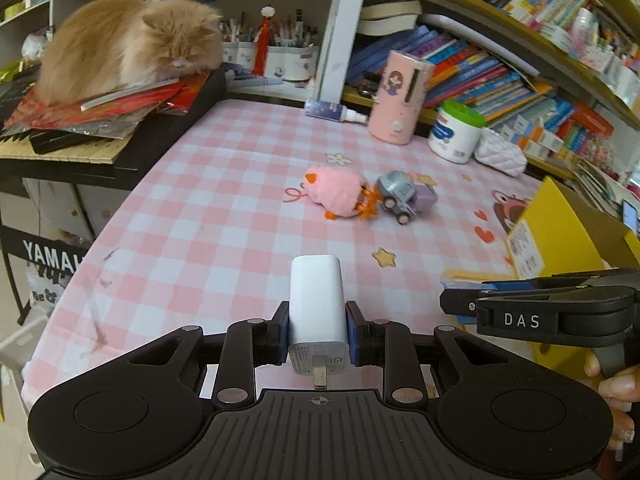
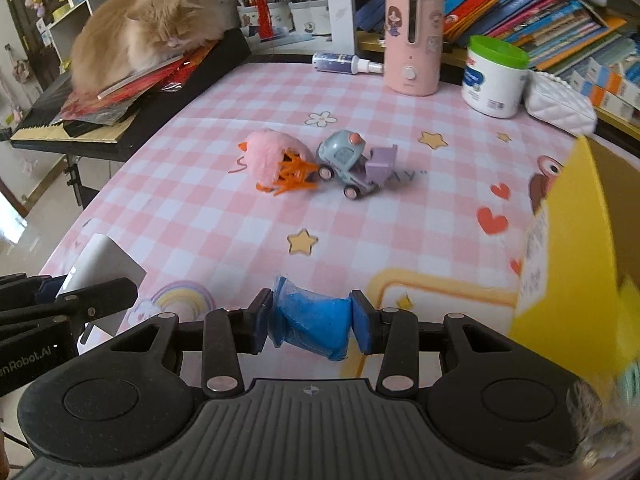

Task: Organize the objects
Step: 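Carry the charger and blue cloth with both grippers into the yellow box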

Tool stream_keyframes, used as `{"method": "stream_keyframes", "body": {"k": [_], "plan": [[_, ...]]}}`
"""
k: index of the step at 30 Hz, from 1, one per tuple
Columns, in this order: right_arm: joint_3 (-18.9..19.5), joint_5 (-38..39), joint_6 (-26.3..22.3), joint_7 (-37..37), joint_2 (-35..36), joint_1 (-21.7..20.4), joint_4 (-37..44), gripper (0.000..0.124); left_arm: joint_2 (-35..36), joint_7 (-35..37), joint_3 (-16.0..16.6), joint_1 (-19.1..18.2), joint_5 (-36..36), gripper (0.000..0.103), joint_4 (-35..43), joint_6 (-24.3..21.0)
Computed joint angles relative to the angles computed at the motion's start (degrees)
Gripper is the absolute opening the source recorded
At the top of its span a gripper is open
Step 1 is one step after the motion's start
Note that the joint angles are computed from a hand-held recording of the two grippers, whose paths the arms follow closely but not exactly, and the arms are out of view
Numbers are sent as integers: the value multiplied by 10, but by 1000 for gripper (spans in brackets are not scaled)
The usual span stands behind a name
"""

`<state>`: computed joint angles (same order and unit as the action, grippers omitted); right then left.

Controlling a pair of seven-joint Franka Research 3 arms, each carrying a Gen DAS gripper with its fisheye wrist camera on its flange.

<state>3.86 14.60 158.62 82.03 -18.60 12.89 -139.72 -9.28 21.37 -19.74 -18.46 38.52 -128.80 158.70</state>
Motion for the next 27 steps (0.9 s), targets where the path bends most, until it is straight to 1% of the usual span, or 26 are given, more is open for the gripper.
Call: {"method": "stream_keyframes", "body": {"k": [5, 9, 16, 20, 23, 27], "plan": [[27, -28, 8, 51, -59, -18, -52, 38, -35, 12, -2, -8, -15, 25, -36, 19], [43, -46, 4, 90, -106, -26, -89, 38, -68, 29, -6, -16, -40, 25, -70, 30], [66, -60, -19, 151, -191, -22, -148, 38, -130, 70, -7, -39, -97, 25, -127, 37], [78, -66, -34, 182, -240, -17, -177, 38, -161, 88, -12, -46, -116, 25, -150, 39], [86, -70, -45, 205, -279, -13, -198, 38, -177, 103, -14, -55, -128, 25, -162, 40], [97, -74, -63, 242, -337, -12, -230, 38, -188, 132, -11, -78, -150, 25, -174, 42]]}}
